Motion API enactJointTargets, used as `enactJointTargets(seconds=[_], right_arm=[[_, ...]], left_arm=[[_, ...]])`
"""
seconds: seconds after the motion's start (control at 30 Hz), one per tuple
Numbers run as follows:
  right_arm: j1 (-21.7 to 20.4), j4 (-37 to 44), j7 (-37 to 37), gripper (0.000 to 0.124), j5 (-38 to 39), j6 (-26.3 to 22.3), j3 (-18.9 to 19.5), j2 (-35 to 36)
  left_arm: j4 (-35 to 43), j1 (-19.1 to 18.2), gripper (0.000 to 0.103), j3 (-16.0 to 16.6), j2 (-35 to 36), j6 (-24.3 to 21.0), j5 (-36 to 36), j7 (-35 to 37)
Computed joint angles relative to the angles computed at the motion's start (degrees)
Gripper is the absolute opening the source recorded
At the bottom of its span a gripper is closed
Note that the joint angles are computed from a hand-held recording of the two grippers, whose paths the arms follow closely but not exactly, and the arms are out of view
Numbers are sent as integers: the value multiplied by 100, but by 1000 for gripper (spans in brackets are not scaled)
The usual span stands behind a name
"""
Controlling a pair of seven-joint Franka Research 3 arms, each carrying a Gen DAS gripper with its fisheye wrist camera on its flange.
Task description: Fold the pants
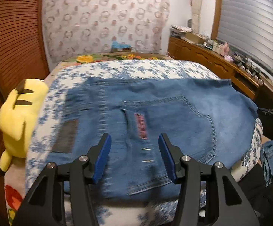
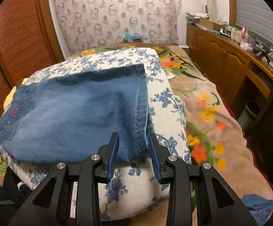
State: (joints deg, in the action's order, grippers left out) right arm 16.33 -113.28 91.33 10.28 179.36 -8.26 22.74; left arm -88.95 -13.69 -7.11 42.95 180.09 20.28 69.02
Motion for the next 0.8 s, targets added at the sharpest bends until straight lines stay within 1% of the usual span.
enactJointTargets(seconds=[0.07, 0.1, 0.13, 0.2, 0.23, 0.27, 0.33, 0.4, 0.43, 0.5, 0.53, 0.57, 0.63, 0.67, 0.7, 0.77, 0.8], right_arm=[[37, -16, -1, 31, -21, 16, -42, 15], [79, -21, 12, 25, -41, 34, -91, 29], [69, -16, -2, 21, -41, 34, -84, 33], [-135, -8, -151, 8, 25, 67, 145, 28], [-273, -16, -260, 7, 78, 98, 304, 19], [-379, -29, -368, 4, 126, 152, 437, 6], [-470, -23, -513, 2, 206, 199, 564, -1], [-703, -8, -720, 1, 342, 258, 852, -4], [-743, 4, -799, 1, 388, 264, 913, -6], [-700, 19, -888, 1, 450, 314, 903, -10], [-807, 28, -979, 1, 510, 338, 1041, -15], [-982, 51, -1099, 0, 589, 352, 1255, -19], [-1088, 86, -1248, 0, 694, 401, 1421, -31], [-1271, 128, -1386, 0, 760, 402, 1653, -31], [-1360, 162, -1493, 0, 812, 405, 1783, -28], [-1372, 280, -1652, 0, 869, 405, 1871, -16], [-1397, 366, -1752, 0, 889, 381, 1948, 0]], left_arm=[[194, 20, 52, -140, 152, -149, 1, 109], [315, 33, 52, -220, 245, -265, -10, 180], [410, -75, 52, -133, 299, -370, -20, 148], [556, -83, 52, -194, 405, -546, -43, 226], [598, -107, 52, -188, 445, -586, -54, 238], [590, -209, 52, -62, 453, -532, -40, 162], [526, -305, 52, 69, 438, -380, -7, 63], [492, -240, 53, -14, 441, -323, -35, 53], [469, -200, 54, -62, 441, -288, -53, 54], [435, -172, 54, -86, 454, -189, -58, 61], [419, -170, 54, -80, 452, -157, -48, 71], [443, -171, 55, -80, 466, -164, -47, 79], [436, -150, 55, -113, 456, -189, -55, 98], [461, -116, 55, -155, 472, -223, -59, 133], [450, -78, 55, -209, 454, -274, -74, 165], [446, -15, 55, -305, 416, -392, -105, 243], [405, -4, 55, -318, 381, -379, -117, 260]])
